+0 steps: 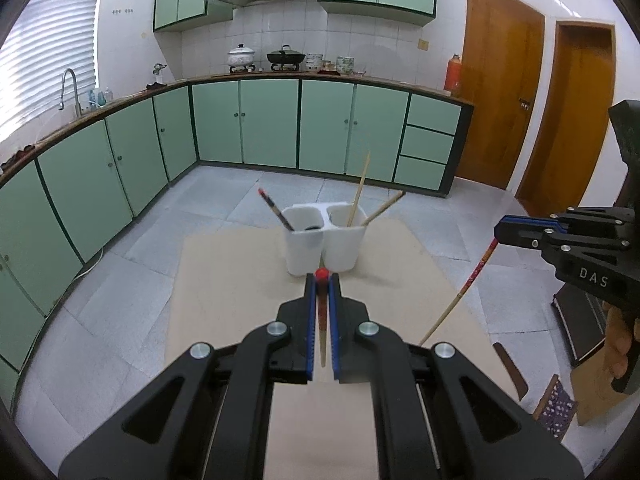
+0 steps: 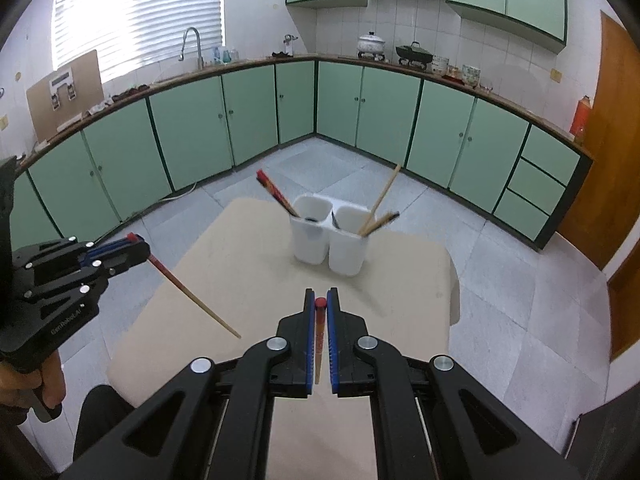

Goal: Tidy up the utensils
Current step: 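Carry the red chopstick with the left gripper while the right gripper carries its red chopstick to the holder, then open both grippers to drop the red chopsticks into the white holder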

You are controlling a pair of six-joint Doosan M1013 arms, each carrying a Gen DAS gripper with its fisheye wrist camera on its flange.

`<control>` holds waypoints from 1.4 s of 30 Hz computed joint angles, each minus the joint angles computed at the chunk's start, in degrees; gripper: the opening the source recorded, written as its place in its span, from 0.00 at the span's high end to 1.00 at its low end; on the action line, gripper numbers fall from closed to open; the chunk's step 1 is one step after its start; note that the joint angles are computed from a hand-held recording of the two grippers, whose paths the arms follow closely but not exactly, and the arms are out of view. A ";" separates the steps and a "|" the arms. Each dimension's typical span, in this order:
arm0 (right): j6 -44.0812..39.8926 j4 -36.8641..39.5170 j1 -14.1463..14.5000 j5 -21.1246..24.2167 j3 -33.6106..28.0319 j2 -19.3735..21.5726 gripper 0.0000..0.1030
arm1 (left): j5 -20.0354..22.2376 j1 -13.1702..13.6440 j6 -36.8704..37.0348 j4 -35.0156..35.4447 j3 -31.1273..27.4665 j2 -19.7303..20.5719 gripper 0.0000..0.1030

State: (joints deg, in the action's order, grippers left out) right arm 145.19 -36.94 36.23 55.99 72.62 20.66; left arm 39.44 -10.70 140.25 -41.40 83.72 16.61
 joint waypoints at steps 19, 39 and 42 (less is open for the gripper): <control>-6.20 -1.88 -6.46 1.97 -20.57 8.89 0.95 | -0.92 -3.69 -10.15 3.95 -19.69 9.74 0.95; -4.80 5.54 -12.92 -0.13 -20.40 16.36 0.93 | 0.77 -5.66 -21.64 13.98 -32.32 23.34 0.93; -4.06 5.87 -12.92 -1.16 -18.48 15.57 0.85 | 1.35 -5.42 -23.23 15.64 -32.27 23.69 0.79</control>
